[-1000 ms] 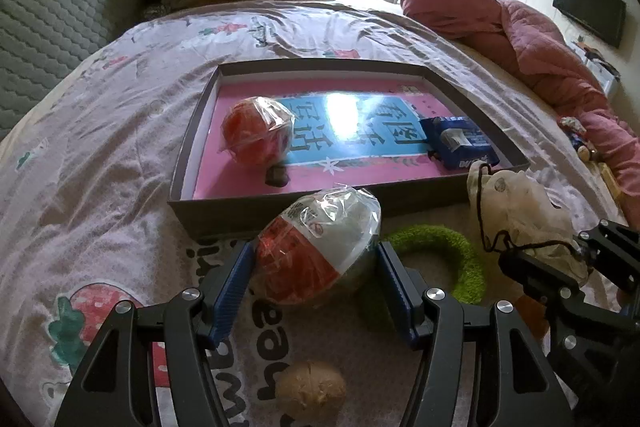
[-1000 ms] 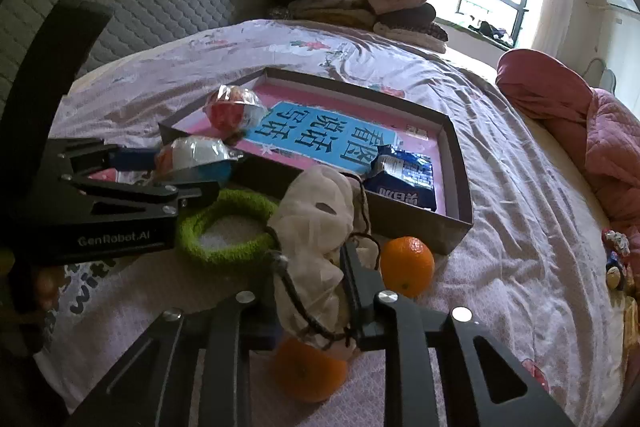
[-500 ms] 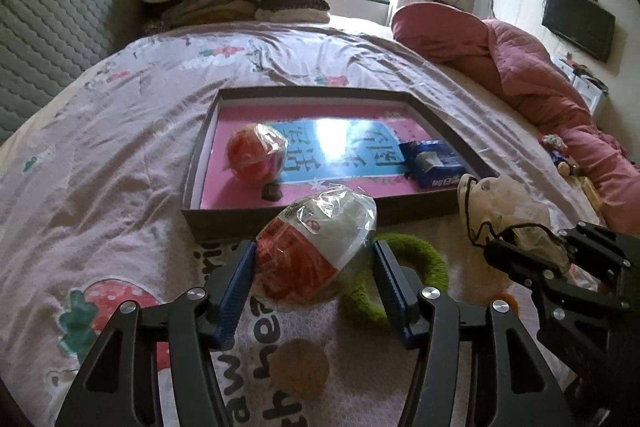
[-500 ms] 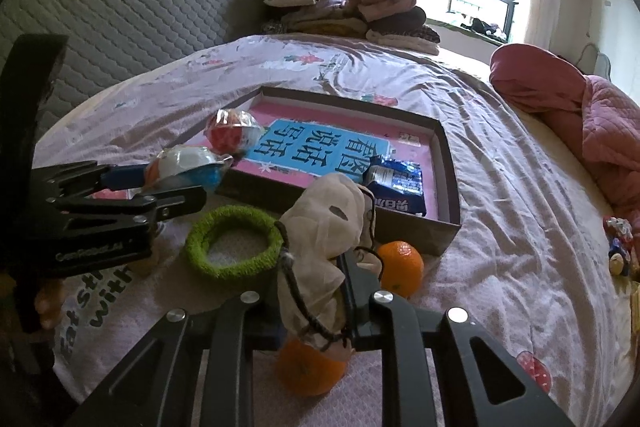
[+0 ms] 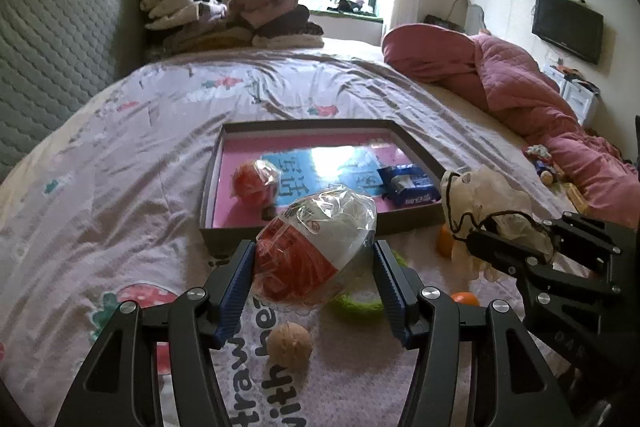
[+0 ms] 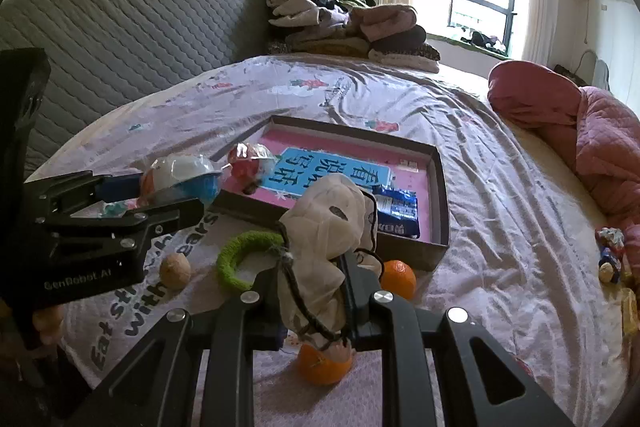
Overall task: Organize objects
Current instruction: 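Lift and carry the wrapped ball and white cloth toward the tray with both grippers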
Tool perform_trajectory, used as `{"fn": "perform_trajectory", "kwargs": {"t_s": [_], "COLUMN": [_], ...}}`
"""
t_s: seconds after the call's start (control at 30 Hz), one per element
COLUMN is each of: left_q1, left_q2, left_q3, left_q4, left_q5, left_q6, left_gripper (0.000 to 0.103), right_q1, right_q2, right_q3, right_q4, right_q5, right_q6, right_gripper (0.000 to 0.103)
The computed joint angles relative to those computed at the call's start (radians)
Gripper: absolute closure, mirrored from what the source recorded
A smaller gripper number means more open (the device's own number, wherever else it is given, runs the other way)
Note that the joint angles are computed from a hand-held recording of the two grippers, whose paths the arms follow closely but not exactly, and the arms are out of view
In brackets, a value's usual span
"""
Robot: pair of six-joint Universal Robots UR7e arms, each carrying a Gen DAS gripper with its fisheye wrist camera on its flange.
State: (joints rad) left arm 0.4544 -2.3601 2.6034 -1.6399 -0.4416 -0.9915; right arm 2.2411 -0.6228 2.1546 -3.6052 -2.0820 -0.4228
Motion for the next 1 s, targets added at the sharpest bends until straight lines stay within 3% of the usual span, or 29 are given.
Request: {"fn": "perform_trajectory", "kwargs": {"t_s": [0.4,0.8,1.0], "left_q1": [-0.198,-0.296,-0.309], "left_q2": [0.011,0.084,0.115], "left_q3": [-0.119,-0.204,-0.227], "left_q4": [0.54,0.768,0.799], "left_q5": [-0.013,-0.026,-0.03], "left_q6": [-0.441,-0.664,-0.707], "left_gripper": [0.043,0.043,0.043], "right_q1": [0.039,0.059,0.064], "right_q2": [-0.054,-0.101,-0.114], "right_q3": [0.014,0.009,0.009], "right_q4": [-0.016,0.001,0.005], "right_q5": [-0.002,0.003,0.009], "right_q6": [-0.014,-0.024,-0.049], "right_gripper": [0.081,0.081,0.081]}}
